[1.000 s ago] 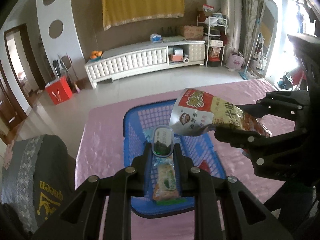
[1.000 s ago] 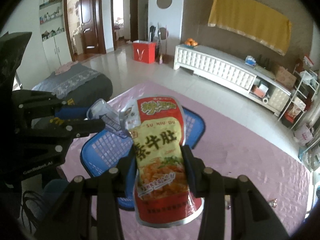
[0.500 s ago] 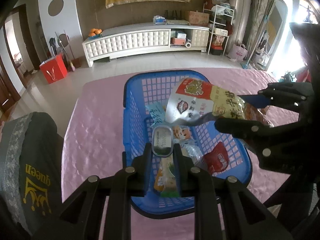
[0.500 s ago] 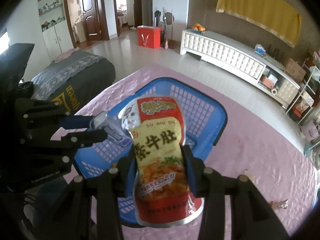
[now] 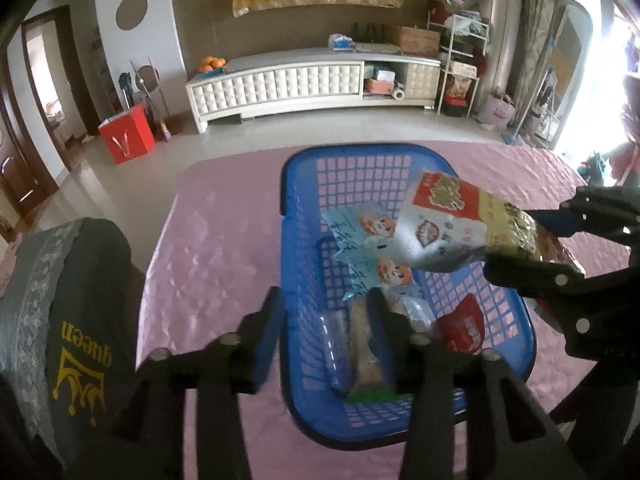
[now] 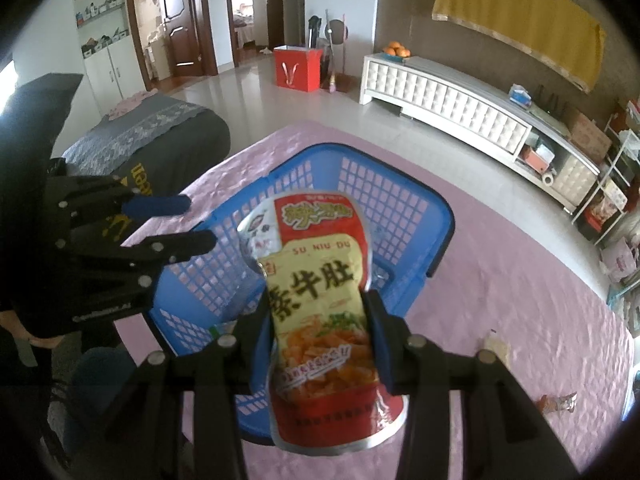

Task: Organize snacks
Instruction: 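Open both tools to drop the gum pack and pouch into the basket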

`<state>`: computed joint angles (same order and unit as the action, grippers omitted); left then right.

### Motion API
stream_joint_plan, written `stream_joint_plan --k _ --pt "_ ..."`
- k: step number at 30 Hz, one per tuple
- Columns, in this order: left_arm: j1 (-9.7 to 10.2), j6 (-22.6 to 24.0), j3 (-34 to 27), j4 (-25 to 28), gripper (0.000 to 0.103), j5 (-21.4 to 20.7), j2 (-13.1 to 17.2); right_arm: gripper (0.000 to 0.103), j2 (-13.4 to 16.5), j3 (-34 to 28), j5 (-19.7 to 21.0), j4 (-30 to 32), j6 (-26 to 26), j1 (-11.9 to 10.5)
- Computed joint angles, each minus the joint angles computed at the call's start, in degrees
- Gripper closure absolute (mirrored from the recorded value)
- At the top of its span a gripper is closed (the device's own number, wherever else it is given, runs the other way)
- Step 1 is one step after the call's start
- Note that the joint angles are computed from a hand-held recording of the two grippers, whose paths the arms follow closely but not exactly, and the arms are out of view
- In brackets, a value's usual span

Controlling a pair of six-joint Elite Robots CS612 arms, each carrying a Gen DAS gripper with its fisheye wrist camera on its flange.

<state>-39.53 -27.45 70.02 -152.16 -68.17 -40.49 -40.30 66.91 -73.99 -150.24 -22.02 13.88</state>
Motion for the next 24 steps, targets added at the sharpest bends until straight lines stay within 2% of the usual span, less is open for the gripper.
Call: stream_joint_plan --k 5,10,15,24 --pt "0.05 -0.68 2.41 -3.17 0.054 0.22 -1.34 0.056 -0.10 0.05 -0.33 -0.65 1.27 0.17" --pt "0.22 -1.89 4.59 -5.70 0.053 0.67 -2.46 0.056 -0.03 -0.47 -0.09 0.48 1.70 0.77" --pt "0.52 -2.74 6.28 -6.77 0.053 1.33 -3.19 0.055 0.66 -1.64 -3.85 1.09 1.33 2.11" --pt "1.25 -4.59 7.61 -7.58 0.053 0.46 -3.19 0.055 3.24 -5.93 -7.91 8.40 2.39 3.81"
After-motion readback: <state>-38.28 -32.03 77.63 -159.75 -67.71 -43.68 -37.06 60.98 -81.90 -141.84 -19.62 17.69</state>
